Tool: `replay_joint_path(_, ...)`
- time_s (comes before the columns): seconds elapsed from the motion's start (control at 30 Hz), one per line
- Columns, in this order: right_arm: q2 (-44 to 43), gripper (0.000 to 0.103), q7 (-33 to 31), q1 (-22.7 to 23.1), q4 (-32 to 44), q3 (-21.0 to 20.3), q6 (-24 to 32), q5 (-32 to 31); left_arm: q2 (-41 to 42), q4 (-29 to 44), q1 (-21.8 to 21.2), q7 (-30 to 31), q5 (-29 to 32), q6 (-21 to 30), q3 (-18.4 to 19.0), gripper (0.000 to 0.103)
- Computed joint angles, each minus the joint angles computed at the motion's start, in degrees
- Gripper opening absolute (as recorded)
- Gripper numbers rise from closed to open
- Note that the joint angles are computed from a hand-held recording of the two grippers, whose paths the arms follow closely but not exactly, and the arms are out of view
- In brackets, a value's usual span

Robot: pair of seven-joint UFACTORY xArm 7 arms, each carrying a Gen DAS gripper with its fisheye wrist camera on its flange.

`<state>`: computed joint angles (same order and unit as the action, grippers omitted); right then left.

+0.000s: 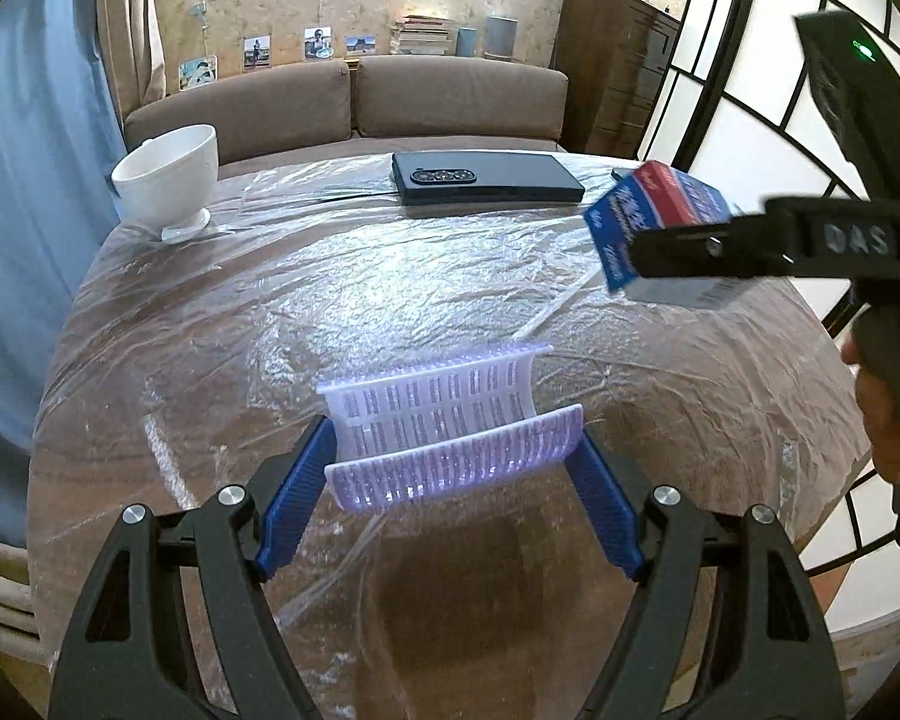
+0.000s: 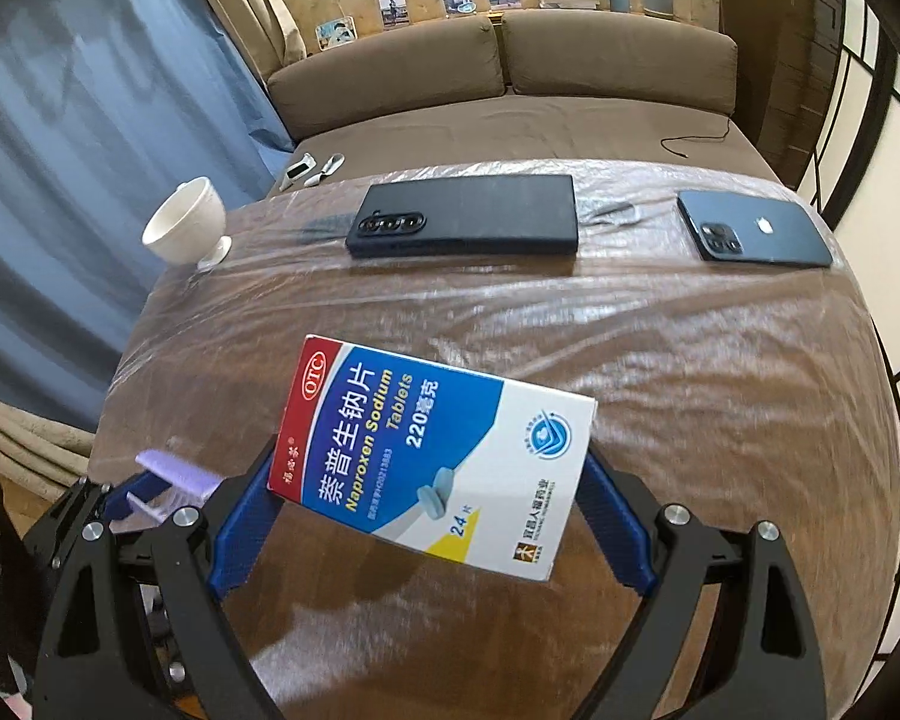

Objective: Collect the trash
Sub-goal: 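Lift the purple roller with the left tool while the right tool lifts the Naproxen box, then carry the purple roller in the left tool while the right tool carries the Naproxen box over the bin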

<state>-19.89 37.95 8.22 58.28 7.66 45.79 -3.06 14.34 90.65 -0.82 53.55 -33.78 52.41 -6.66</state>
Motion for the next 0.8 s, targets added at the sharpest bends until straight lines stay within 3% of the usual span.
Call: replay_joint_path(0.8, -13.17, 0.089, 9.93, 5.07, -12.72, 5.44, 2.14, 2.25, -8.54, -9.61, 2.25, 6.22, -3.17, 4.55, 4.11, 0.078)
